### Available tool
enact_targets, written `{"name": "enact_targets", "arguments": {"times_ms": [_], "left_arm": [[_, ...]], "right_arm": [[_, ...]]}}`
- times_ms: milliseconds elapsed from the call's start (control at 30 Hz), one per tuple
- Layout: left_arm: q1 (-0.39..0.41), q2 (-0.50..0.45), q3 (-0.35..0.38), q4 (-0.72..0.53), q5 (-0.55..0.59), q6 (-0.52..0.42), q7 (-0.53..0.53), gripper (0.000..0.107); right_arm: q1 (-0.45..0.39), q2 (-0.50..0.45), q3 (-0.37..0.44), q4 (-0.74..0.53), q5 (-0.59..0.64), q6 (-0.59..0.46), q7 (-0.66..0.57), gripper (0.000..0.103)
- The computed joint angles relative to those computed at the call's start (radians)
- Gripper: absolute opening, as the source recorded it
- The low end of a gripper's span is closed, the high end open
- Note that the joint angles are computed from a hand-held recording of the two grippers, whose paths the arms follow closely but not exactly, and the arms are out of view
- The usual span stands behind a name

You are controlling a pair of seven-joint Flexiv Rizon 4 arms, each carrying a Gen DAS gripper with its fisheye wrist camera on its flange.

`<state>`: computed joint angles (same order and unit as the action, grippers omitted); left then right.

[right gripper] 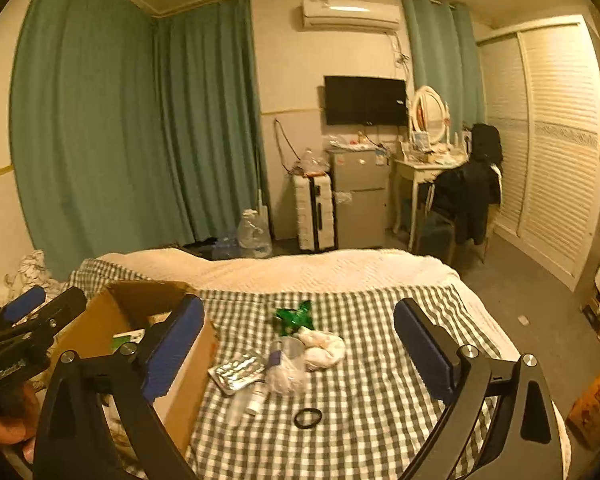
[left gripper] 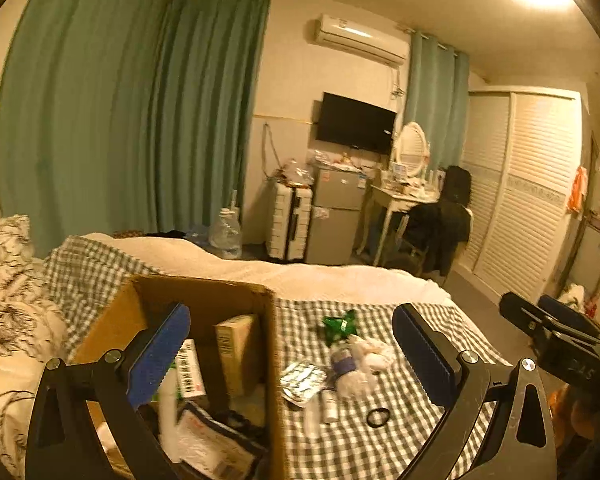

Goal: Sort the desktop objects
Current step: 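Move both tools back over the remaining items on the bedspread, then grasp the clear cotton-swab jar with the left tool while the right tool grasps the black hair tie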

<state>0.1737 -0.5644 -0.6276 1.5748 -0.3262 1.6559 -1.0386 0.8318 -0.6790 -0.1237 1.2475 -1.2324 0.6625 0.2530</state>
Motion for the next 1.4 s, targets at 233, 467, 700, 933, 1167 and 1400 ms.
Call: {"name": "enact_targets", "arguments": {"times_ms": [233, 467, 700, 933, 1167, 1400], "left_arm": [[-0.134, -0.036, 0.126, -0.056, 0.020, -0.043, 0.025, 0.103], [-0.270, -0.109, 0.243, -0.131, 0.012, -0.115, 0.026, 0.103], [-0.355, -0.196, 0.324, -0.267, -0.008, -0.237, 0.021, 0.103], [-0.458, -0.321, 0.467, -0.487, 0.021, -0.369, -0.086, 0.103], [-0.528, -0.459, 0.582, -0.715, 0.123, -0.483, -0.194, 0.103], [-0.542, -0.588, 0.625, -0.945, 0.201, -0.672, -0.253, 0.103]], "right_arm": [[-0.050, 0.004, 0.032, 0.090, 0.030, 0.077, -0.028, 0.096], [-0.088, -0.014, 0.032, 0.175, 0.064, 0.165, 0.056, 0.096], [-0.127, -0.060, 0.044, 0.181, 0.173, 0.242, 0.002, 0.072], [-0.138, -0.155, 0.024, 0.104, 0.297, 0.349, -0.108, 0.065], [-0.137, -0.251, 0.004, 0.006, 0.446, 0.396, -0.177, 0.063], [-0.134, -0.319, 0.016, -0.068, 0.581, 0.377, -0.278, 0.056]]}}
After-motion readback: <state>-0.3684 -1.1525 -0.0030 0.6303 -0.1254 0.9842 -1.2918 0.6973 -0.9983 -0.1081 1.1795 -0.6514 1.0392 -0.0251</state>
